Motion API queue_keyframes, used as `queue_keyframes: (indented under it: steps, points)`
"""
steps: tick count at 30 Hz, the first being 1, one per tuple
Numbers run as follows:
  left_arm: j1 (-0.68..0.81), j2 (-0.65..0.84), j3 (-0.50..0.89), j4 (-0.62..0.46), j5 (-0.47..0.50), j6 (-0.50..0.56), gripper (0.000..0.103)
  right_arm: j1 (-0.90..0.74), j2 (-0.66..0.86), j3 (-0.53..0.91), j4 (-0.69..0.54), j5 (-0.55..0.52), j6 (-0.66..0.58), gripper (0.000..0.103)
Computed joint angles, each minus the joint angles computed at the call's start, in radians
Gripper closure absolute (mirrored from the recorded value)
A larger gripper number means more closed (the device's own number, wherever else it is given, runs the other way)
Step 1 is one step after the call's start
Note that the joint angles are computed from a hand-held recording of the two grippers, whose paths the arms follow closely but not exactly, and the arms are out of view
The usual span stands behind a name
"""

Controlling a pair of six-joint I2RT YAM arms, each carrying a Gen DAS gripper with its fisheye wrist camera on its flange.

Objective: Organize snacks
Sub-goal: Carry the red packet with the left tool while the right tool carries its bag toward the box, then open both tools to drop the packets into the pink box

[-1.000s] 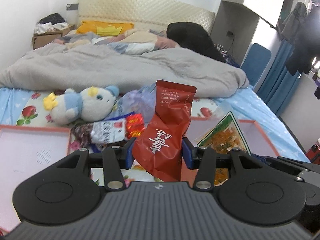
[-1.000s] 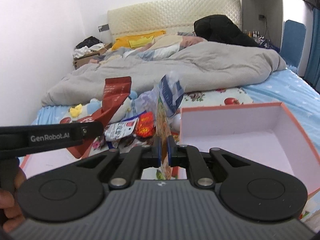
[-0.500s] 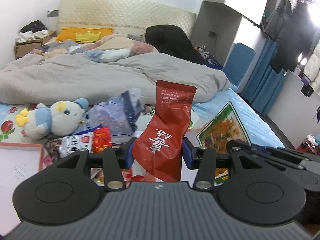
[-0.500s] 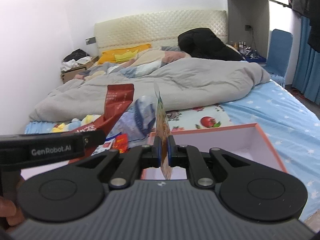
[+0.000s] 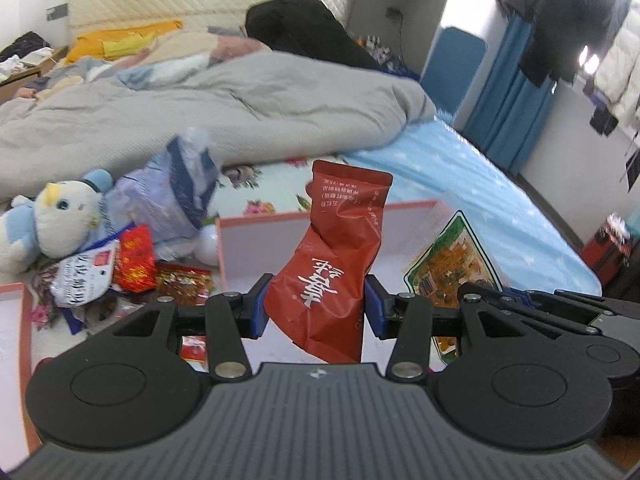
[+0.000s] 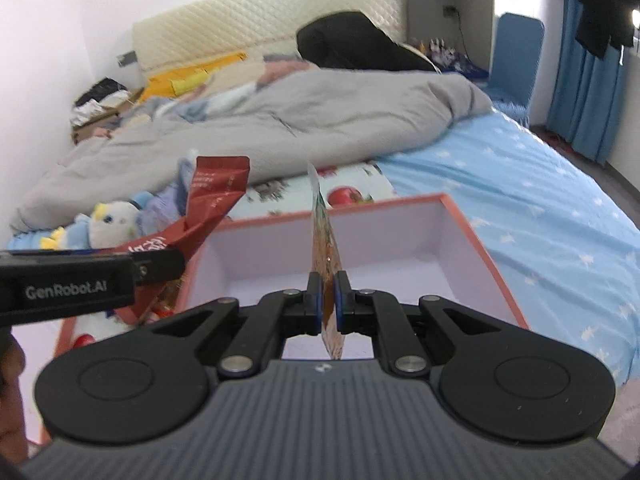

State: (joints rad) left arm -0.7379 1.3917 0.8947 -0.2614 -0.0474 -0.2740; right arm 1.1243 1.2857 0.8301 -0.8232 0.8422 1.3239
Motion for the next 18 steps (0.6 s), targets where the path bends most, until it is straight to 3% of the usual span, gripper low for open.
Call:
queue_keyframes:
  steps: [8, 18]
  points:
    - [-0.047, 0.227, 0.086, 0.016, 0.001, 0.015, 0.05, -0.12, -0.044, -0.166, 0.2, -0.157, -0.132, 0.093]
    - [-0.033, 0.358, 0.148, 0.005, 0.031, 0.037, 0.05, -0.183, -0.028, -0.276, 0.344, -0.257, -0.14, 0.093]
